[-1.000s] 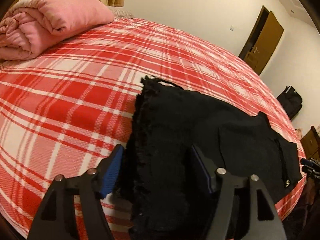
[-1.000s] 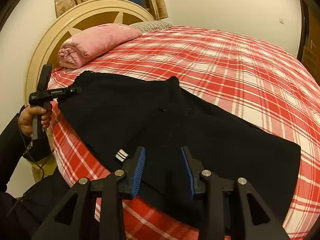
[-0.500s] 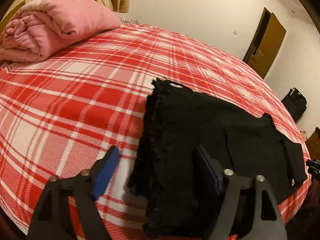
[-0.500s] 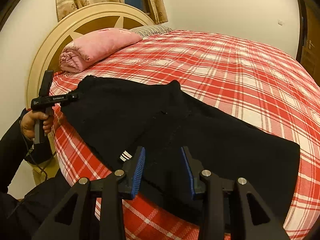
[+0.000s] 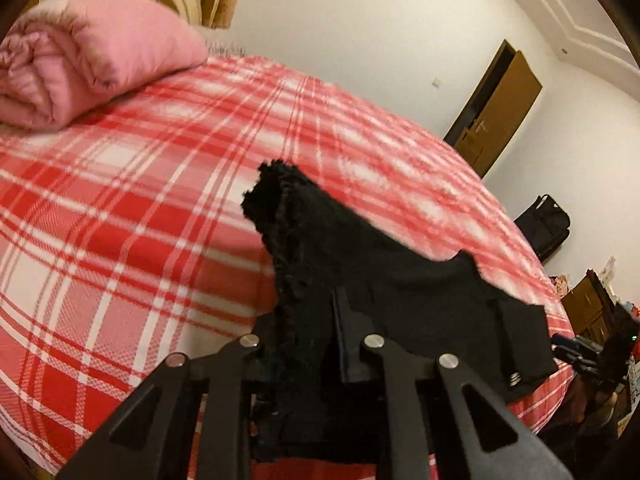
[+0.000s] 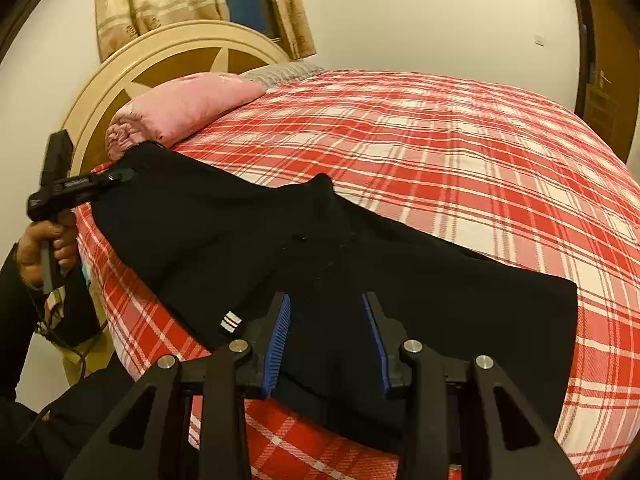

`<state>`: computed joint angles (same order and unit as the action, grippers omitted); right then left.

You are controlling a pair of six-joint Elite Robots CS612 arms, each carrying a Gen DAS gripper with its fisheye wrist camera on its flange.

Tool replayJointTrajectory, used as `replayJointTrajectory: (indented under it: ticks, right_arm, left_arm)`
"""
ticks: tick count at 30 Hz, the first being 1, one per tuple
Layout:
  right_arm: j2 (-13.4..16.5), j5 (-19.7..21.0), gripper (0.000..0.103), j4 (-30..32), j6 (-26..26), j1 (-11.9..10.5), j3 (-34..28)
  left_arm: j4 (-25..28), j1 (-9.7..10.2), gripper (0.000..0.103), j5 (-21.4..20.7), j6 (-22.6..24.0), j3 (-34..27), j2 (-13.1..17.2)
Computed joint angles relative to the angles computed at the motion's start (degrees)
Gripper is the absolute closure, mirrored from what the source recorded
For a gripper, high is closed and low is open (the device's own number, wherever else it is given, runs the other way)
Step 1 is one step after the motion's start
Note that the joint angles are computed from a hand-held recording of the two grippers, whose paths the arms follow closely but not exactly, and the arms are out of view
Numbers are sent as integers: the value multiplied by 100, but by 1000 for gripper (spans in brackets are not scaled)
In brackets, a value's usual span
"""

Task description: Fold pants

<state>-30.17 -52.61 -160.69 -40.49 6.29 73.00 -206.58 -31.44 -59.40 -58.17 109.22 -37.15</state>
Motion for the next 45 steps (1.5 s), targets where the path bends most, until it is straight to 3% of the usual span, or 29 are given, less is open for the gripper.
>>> replayJointTrajectory:
  ticks: [2,4,7,13,29,39,45]
  right_arm:
    - [-2,1,64,-19,30,-12,2]
    - [-11,20,56,-32,35,-25,18]
    - [-21,63,55,-48,34,-53,31]
    - [-27,147,55,-109,98,-120,33]
    - [25,-22,55,-414,536,-373,-31]
    - [293,-411,55,-597,1712,-581,-424]
    - [418,-493,55,-596,2053,-710,-629]
  left_arm:
    - [-82,-51,85,89,177,-39,-58]
    - [-194,-98,85,131,352,-90,-105]
    - [-344,-143,85,130,644,-187,-135]
    - [-72,-216,86,132,1159,-484,-207]
    - [283,-335,86,-581,2274,-1496,-67]
    - [874,-373,86,-1124,2684,-2187,117]
    - [1379,-415,86,-1418,3003,-2722,299]
